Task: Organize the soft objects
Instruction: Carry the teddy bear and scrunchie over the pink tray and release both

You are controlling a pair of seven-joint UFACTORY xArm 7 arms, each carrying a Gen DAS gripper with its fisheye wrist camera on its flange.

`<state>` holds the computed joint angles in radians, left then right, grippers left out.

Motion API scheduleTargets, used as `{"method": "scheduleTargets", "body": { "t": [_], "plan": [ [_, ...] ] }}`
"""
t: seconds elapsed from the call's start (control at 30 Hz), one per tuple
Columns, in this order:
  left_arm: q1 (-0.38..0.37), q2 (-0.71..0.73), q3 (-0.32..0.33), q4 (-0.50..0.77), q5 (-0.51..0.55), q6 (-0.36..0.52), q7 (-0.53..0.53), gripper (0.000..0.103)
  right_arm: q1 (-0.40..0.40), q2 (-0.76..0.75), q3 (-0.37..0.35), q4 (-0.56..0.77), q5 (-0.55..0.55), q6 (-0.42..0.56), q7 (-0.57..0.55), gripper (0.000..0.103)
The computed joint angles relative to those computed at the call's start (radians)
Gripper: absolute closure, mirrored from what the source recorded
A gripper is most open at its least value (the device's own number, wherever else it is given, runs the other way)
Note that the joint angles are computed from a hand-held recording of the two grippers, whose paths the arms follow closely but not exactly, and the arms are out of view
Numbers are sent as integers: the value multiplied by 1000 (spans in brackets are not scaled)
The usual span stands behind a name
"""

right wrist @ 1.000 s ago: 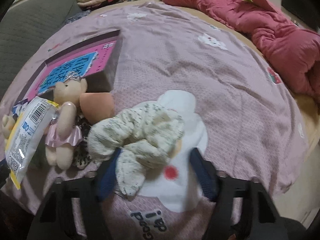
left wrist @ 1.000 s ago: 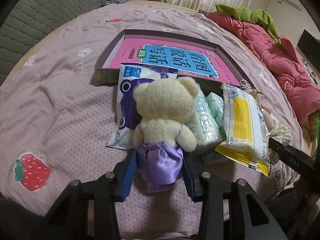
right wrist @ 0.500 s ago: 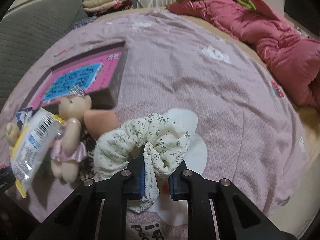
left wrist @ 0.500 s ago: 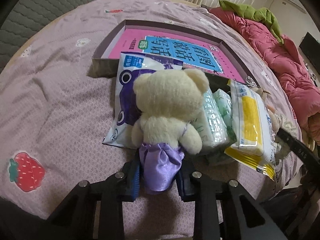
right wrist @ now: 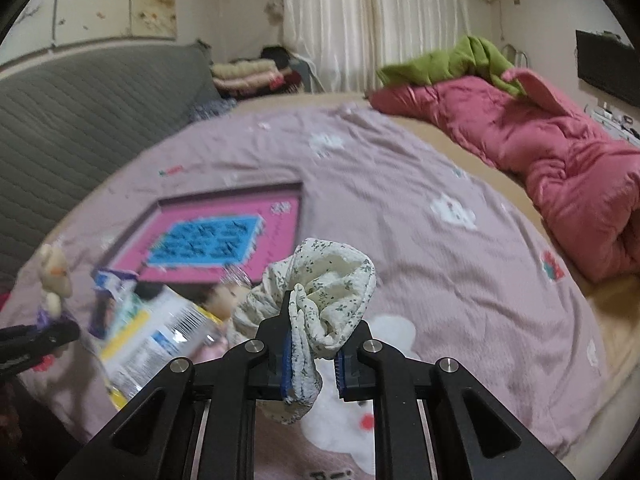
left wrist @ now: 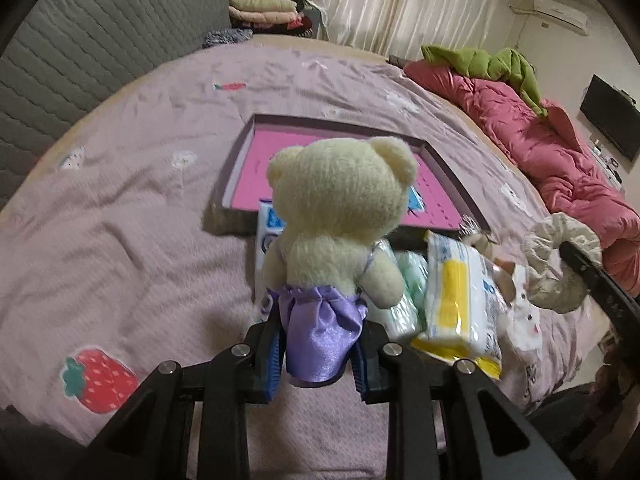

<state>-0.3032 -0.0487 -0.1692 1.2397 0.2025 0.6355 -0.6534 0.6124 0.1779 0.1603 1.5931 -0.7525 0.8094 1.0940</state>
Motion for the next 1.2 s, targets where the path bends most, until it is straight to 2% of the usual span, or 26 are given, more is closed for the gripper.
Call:
{"method": "scheduleTargets", "body": {
  "t": [0.3,0.53,0.8,1.2],
  "plan": [
    [9,87,23,116,110,-1,-38,75,20,90,-24,122,33,-42,-45,87],
    [12,145,52,177,88,-2,-18,75,53,194,-62,263,97,-37,-121,87],
    [9,256,91,311,99,-7,-10,75,78,307,-124,423,150,-31,-183,87],
    [-7,424,130,513,76,43,66,75,65,534,-168,730,342,2,-314,87]
  ]
}}
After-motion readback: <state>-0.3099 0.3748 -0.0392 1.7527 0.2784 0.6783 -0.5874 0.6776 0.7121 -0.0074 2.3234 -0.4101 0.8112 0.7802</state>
